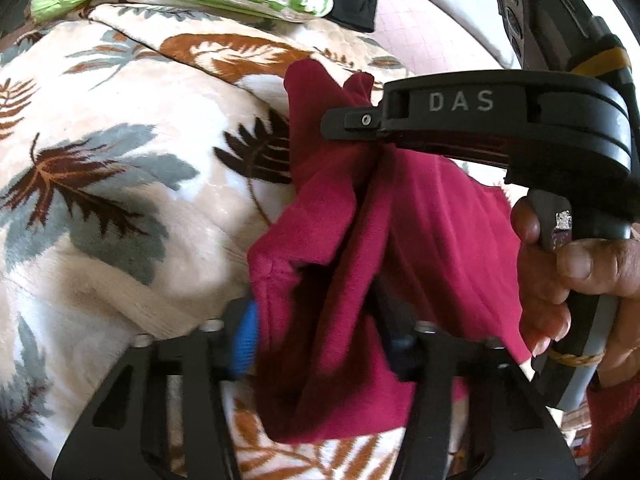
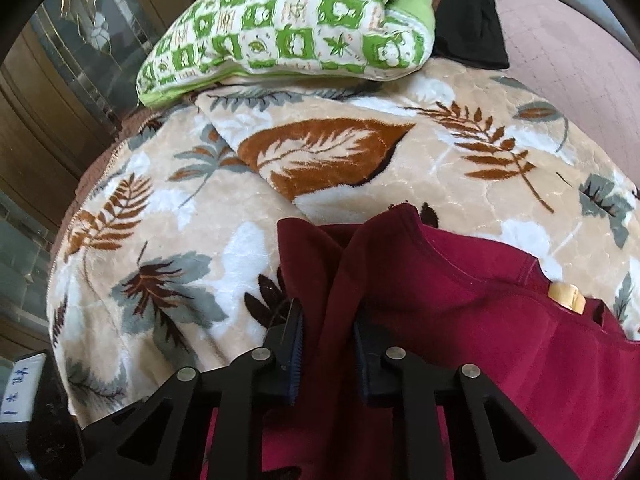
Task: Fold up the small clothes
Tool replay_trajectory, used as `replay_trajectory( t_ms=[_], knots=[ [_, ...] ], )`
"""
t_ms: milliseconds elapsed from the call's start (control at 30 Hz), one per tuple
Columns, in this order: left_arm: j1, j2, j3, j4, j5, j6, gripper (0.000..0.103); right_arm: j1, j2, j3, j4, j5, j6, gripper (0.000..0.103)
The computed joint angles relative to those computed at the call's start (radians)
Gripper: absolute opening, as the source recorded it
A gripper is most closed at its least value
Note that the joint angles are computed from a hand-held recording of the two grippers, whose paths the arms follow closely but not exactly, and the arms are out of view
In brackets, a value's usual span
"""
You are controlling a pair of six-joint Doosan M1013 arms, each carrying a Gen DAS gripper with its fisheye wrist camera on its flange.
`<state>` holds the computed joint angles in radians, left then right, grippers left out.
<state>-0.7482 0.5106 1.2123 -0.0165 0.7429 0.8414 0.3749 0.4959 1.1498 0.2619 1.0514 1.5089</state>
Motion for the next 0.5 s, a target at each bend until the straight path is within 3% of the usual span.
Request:
replay_trajectory(
  t_ms=[67,133,300,500],
  knots=[
    [-0.008,-0.005,0.001,0.007,-0.002,0.012,0.025,-0.005,-0.013,0.011,0.01,-0.008,-0.006,0.016],
    [-0.023,-0.017,0.001,0.041,-0.008,0.009,0.017,-0.015,-0.029,0.026,0.028,-0.02,-0.014,0.015],
    [-0.049,-0.039,-0.007,0.051,-0.054,0.025,0.015,-0.062,-0.087,0.077,0.112,-0.058,-0.034,0.014],
    [-0.086,-0.001,-0.097,0.025,0.005,0.115,0.015,-0.128,-0.162,0.144,0.149,-0.078,-0.062,0.014]
  ],
)
